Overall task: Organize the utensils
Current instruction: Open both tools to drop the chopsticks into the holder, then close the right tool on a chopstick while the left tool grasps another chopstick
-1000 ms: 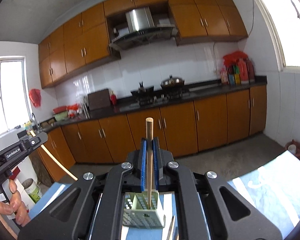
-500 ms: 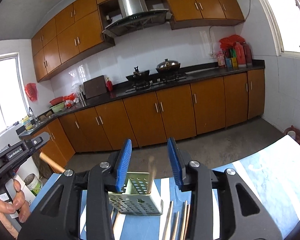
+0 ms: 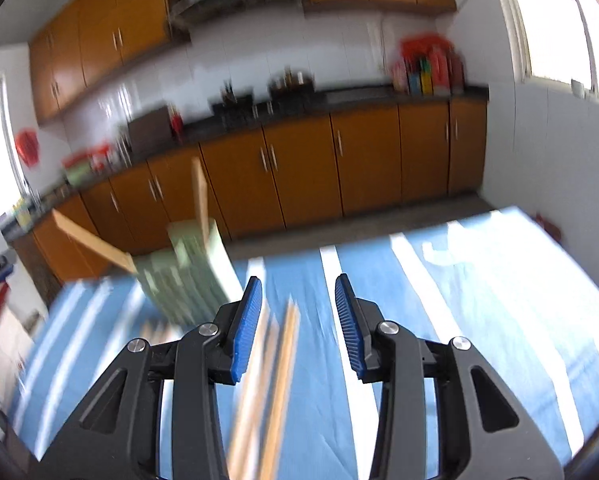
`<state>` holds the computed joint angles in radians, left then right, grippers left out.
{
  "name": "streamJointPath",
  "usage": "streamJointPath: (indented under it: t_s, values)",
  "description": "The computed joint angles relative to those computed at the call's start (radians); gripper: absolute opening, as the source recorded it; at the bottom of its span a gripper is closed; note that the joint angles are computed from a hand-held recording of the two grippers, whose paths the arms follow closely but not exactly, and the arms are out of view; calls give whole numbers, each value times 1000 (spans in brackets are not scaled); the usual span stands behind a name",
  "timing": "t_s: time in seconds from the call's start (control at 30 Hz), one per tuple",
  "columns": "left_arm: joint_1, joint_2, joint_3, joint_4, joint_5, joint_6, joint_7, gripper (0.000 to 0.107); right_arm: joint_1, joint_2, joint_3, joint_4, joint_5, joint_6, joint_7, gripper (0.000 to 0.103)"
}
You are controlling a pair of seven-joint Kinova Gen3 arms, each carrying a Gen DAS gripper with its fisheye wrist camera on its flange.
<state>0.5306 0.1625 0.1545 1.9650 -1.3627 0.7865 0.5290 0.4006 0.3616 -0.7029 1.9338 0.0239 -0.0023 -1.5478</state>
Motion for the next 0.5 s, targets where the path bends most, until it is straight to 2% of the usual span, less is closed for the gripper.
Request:
streamJointPath:
  t_s: [0.07, 0.13, 0.2, 0.3, 0.5]
  values:
    - [-1, 19, 4, 36, 41, -22, -6, 40, -31, 43, 29, -6, -5, 55, 10, 36]
    - [-2, 35, -1, 69, 59, -68, 9, 40, -43, 92, 26, -12, -25, 105, 37, 28]
    - [4, 64, -9, 95, 79, -103, 17, 40, -98, 121, 65, -14, -45, 127, 51, 20]
    - [18, 96, -29, 114, 93, -158, 19, 40, -174, 140, 125, -16, -79, 133, 64, 17]
    - [54, 126, -63, 120, 123, -209, 2, 40, -258, 152, 202, -15, -143, 131, 118, 17]
